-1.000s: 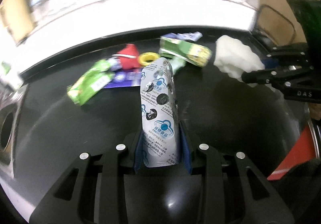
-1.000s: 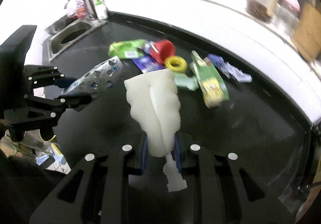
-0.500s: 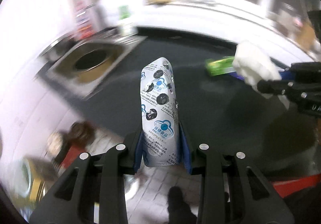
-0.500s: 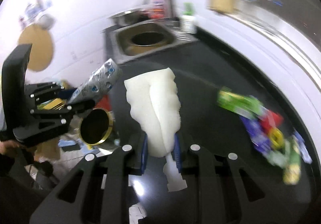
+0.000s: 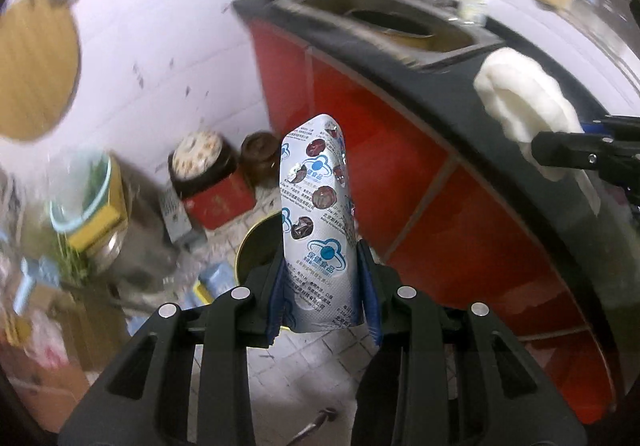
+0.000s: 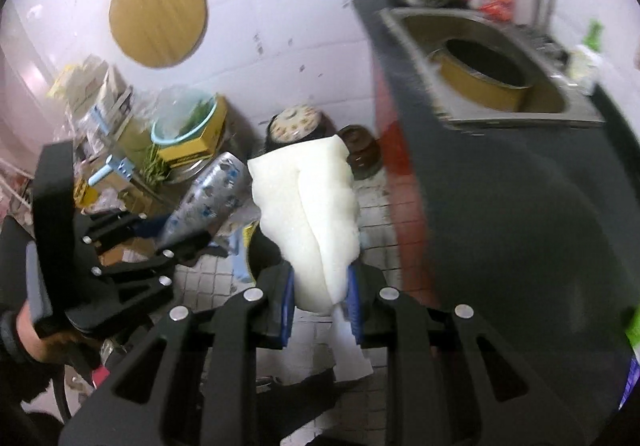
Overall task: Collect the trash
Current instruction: 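Carry blister pack and foam to the bin and open both tools, then withdraw both open tools from above the bin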
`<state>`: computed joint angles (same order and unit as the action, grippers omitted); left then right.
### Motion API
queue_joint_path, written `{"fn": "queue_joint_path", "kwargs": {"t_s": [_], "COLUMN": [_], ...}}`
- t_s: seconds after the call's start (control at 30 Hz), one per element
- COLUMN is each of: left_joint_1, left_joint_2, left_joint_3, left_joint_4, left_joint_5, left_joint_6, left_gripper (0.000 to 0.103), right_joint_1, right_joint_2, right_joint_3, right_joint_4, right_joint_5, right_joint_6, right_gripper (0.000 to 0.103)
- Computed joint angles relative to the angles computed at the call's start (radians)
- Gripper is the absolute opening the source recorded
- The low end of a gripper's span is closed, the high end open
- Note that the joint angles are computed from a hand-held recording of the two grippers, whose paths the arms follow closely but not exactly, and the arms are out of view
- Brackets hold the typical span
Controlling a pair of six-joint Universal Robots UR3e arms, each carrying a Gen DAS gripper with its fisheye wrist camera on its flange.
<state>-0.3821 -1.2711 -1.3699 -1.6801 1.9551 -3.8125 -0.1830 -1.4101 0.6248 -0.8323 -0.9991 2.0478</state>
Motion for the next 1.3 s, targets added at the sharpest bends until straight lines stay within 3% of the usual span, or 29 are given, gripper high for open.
{"fn": "queue_joint_path", "kwargs": {"t_s": [0.27, 0.43, 0.6, 0.67, 0.7, 0.73, 0.77, 0.9, 1.07, 1.2, 1.3], "left_joint_1": [0.332, 0.491, 0.561, 0.571, 0.561, 0.551, 0.556, 0.552, 0.506, 0.386, 0.23], "left_joint_2": [0.293, 0.343, 0.339, 0.32, 0.299, 0.276, 0.269, 0.275, 0.313, 0.271, 0.15], "left_joint_3": [-0.678, -0.914, -1.036, -1.051, -1.044, -1.037, -1.041, -1.025, -0.941, -0.765, -0.532], "left_joint_4": [0.418, 0.579, 0.692, 0.722, 0.732, 0.737, 0.749, 0.732, 0.619, 0.51, 0.422], "left_joint_5": [-0.186, -0.299, -0.351, -0.353, -0.349, -0.332, -0.32, -0.307, -0.285, -0.229, -0.145], "left_joint_6": [0.186, 0.264, 0.304, 0.316, 0.311, 0.306, 0.315, 0.339, 0.334, 0.276, 0.224], "left_gripper": [0.033, 0.033, 0.036, 0.043, 0.048, 0.065, 0.076, 0.077, 0.077, 0.078, 0.087], "right_joint_1": [0.328, 0.442, 0.482, 0.49, 0.491, 0.498, 0.497, 0.476, 0.413, 0.307, 0.178], "right_joint_2": [0.062, 0.203, 0.293, 0.322, 0.337, 0.36, 0.36, 0.348, 0.285, 0.208, 0.171], "right_joint_3": [0.395, 0.472, 0.463, 0.443, 0.431, 0.399, 0.402, 0.39, 0.378, 0.286, 0.104], "right_joint_4": [-0.497, -0.688, -0.751, -0.751, -0.744, -0.73, -0.747, -0.73, -0.657, -0.497, -0.293], "right_joint_5": [-0.102, -0.174, -0.201, -0.201, -0.207, -0.214, -0.208, -0.194, -0.176, -0.153, -0.114], "right_joint_6": [0.319, 0.45, 0.486, 0.49, 0.492, 0.501, 0.507, 0.482, 0.445, 0.377, 0.286], "right_gripper": [0.022, 0.022, 0.024, 0.034, 0.055, 0.077, 0.082, 0.083, 0.083, 0.084, 0.089]}}
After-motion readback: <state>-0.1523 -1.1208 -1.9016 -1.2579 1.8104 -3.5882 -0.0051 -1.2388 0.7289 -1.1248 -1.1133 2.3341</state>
